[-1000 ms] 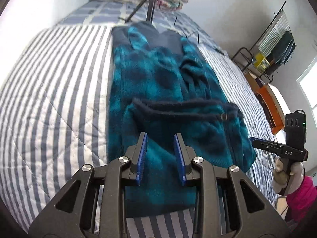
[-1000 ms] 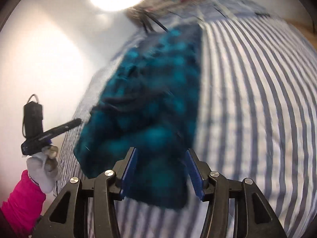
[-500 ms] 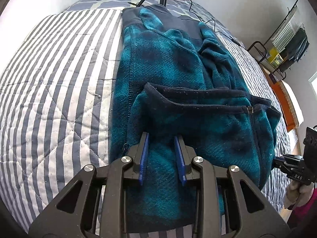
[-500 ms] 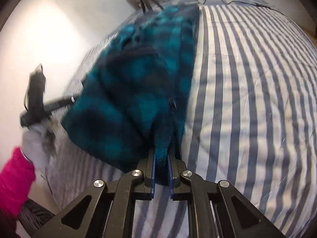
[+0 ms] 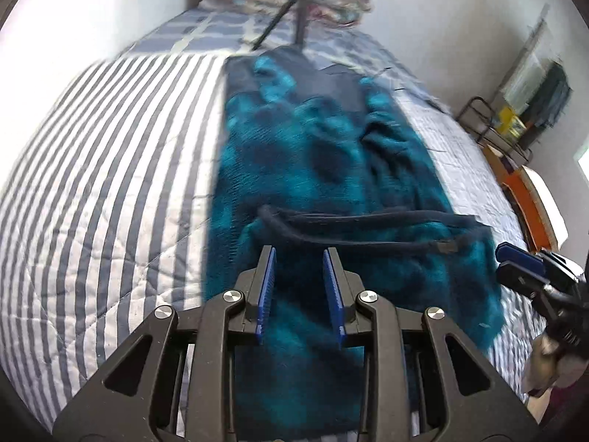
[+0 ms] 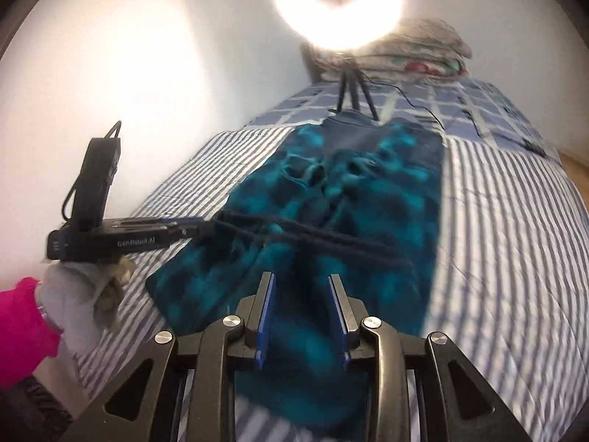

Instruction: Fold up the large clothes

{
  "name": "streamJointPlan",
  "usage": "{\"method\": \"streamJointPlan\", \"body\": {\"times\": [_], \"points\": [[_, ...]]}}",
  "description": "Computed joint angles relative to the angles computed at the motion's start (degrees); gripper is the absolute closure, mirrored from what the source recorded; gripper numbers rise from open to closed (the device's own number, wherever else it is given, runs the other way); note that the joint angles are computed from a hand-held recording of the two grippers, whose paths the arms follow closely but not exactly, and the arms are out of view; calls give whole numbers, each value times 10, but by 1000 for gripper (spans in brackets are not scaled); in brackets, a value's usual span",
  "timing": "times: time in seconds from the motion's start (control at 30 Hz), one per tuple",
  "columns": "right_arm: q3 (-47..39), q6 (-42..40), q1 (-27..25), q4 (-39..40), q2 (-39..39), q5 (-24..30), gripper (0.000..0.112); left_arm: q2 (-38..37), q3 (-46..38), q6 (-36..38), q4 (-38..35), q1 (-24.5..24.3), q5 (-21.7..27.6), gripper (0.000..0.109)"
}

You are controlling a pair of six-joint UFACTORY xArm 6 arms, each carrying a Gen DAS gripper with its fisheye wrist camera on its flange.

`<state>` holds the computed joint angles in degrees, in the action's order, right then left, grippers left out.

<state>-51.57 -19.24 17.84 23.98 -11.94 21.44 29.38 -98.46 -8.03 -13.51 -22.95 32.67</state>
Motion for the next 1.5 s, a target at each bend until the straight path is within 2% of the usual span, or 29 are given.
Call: {"method": "streamJointPlan", "body": {"times": [0.07,0.13,0.17,0.23,0.3,0.33,0.4,0.53,0.7,0.8,0.87,0.93,1.07,1.17,1.3,1.4,1.5], "points": [[-22,73,-3,-81,39,10,85,27,-26,-12,-3,10,28,80],[-39,122,-21,-104,73,39,90,41,-37,6,-24,13,31,81],[-31,114,-25,-81,77,38,91,45,-42,8,-21,13,35,81],[-12,90,-23,-55,79,1,91,49,-46,6,-4,10,32,81],[-5,119,-15,-126,77,-12,90,44,-33,5,4,6,13,81],[-10,147,-14,-160,77,-2,89,39,-26,11,2,6,9,81],[-27,172,-15,-173,74,31,88,23,-17,8,7,7,20,81],[-7,220,-15,-220,20,43,84,-49,41,9,26,8,3,81],[10,212,-19,-171,-75,66,78,-156,113,30,8,11,-18,81],[5,247,-18,-184,-132,76,76,-225,154,44,-1,9,-25,81],[-13,261,-12,-198,-159,103,72,-266,171,49,-9,8,-23,81],[-42,289,0,-243,-181,139,69,-313,184,45,-6,7,-8,81],[-102,341,39,-331,-216,205,46,-370,171,50,-17,11,18,81],[-141,371,66,-373,-226,238,45,-390,140,59,-32,17,54,80],[-174,394,85,-404,-234,261,45,-399,93,52,-17,21,87,80],[-189,390,86,-404,-237,267,45,-390,51,40,-29,27,118,80],[-213,373,78,-398,-226,273,45,-373,5,11,11,21,140,80]]}}
